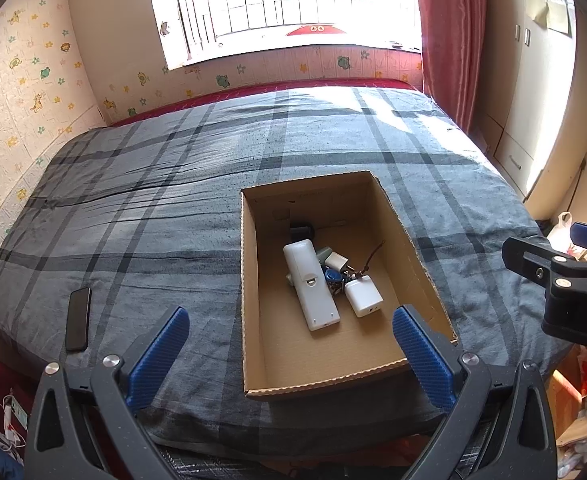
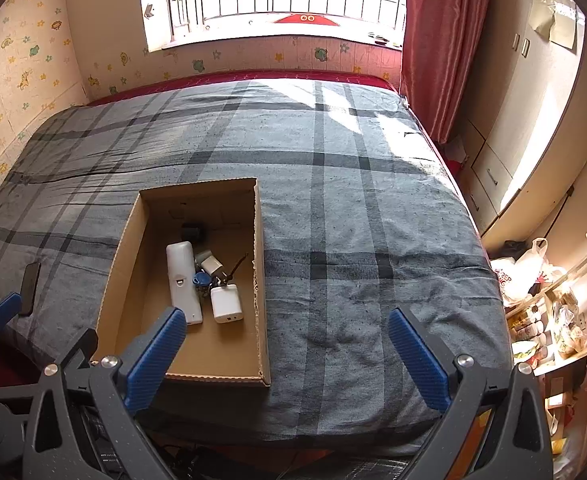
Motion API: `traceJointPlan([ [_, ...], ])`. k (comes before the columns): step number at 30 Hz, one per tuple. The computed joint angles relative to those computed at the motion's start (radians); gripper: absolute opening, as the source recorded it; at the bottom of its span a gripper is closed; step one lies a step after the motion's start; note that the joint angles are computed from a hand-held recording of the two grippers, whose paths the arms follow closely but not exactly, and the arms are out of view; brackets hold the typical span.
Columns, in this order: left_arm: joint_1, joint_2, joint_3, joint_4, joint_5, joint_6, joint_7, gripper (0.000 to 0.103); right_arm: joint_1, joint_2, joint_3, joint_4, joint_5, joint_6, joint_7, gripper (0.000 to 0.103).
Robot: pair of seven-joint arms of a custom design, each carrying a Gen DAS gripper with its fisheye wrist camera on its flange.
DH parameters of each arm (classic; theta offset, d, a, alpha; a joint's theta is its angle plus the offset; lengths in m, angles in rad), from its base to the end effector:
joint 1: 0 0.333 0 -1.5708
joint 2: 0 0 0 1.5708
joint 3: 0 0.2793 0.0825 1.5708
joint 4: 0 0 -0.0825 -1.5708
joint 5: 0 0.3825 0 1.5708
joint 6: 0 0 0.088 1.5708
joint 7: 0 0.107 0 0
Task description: Organize rigid objects
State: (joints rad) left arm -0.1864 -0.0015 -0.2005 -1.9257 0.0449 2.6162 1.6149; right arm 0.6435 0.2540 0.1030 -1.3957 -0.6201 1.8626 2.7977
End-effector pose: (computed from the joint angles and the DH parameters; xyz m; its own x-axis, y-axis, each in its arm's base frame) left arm 0.5604 -0.2295 0.5312 -0.4217 -0.9040 -0.0705 -0.6801 0.3668 -0.6347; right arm 0.5110 0.4006 0.5626 -0.3704 -0.9282 0.0343 -0.7634 0.2832 -0.5806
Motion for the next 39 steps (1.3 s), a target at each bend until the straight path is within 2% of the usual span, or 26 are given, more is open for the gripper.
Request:
traceJointPlan([
  [27,-0.003,0.025,-0.001,0.021,0.007,-0.004,-0.005,0.103,-0.002,0.013,-0.006,0.014,-0.005,0.005,-0.015,0.103],
  [36,0.000,0.028,-0.002,0.017,-0.048,0.014,0.053,0.103,0.001,0.025,-0.011,0.027,0.000,-0.001,-0.021,0.103],
  [39,-0.002,0.039,-0.001,0.025,-0.025,0.013,0.046,0.103,-0.001,0.026,-0.013,0.023,0.001,0.006,-0.021,0.103],
])
